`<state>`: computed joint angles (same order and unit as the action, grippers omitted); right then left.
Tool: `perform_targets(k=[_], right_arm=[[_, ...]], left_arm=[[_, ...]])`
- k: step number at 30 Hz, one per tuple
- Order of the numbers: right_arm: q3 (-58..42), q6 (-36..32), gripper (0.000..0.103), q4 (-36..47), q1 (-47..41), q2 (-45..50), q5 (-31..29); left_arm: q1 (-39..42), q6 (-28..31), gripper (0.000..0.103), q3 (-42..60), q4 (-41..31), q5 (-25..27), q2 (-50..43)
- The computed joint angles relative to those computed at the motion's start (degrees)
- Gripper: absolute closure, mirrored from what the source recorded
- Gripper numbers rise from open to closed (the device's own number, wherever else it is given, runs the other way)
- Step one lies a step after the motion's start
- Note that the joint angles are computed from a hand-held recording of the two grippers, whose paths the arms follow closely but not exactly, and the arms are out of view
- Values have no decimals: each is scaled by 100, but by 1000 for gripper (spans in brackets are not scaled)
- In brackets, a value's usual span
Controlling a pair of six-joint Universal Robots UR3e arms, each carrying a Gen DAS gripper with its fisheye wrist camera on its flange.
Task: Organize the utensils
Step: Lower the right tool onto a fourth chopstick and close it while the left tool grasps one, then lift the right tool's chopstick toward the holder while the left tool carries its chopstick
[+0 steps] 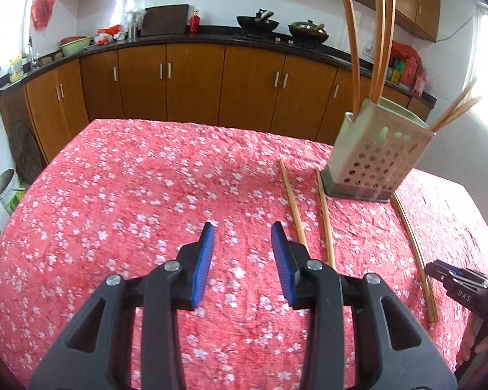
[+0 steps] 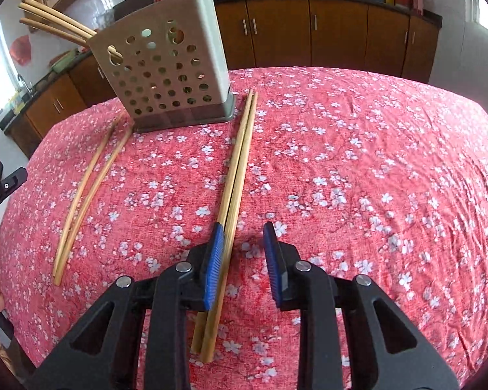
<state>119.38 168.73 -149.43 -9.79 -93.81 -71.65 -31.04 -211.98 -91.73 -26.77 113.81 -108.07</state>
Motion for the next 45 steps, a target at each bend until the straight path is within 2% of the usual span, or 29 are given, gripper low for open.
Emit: perform_targets(k=[2, 5, 12, 17, 21, 24, 30, 34, 38, 45], right_arm=[[-109, 107, 89, -125, 99, 187, -286], [-210, 179, 95, -230, 123, 323, -525], [-76, 299, 95, -276, -152, 219, -363], [-52, 247, 95, -272, -203, 193, -286], [175, 78, 95, -252, -396, -22, -137], [204, 94, 95, -277, -373, -37, -128], [95, 155, 95, -446, -250, 151, -232], [-83, 176, 95, -575, -195, 387, -282], [-167, 157, 95, -722, -138, 541, -348], [-116, 200, 95, -957, -100, 642, -317]], left_arm=[[-21, -3, 66, 68, -15, -123, -79], [-41, 2, 67, 159, -13, -344, -191], [-108, 159, 75, 540, -167, -947, -590], [-231, 261, 87, 1238, -858, -869, -1108], [-316, 304, 94, 1393, -1001, -689, -1300], [-334, 299, 95, 1389, -1030, -549, -1308], [99, -274, 95, 669, -940, -430, -769], [290, -161, 94, 252, -654, -628, -510], [220, -28, 92, 153, -502, -463, -505], [207, -49, 91, 180, -447, -507, -556]])
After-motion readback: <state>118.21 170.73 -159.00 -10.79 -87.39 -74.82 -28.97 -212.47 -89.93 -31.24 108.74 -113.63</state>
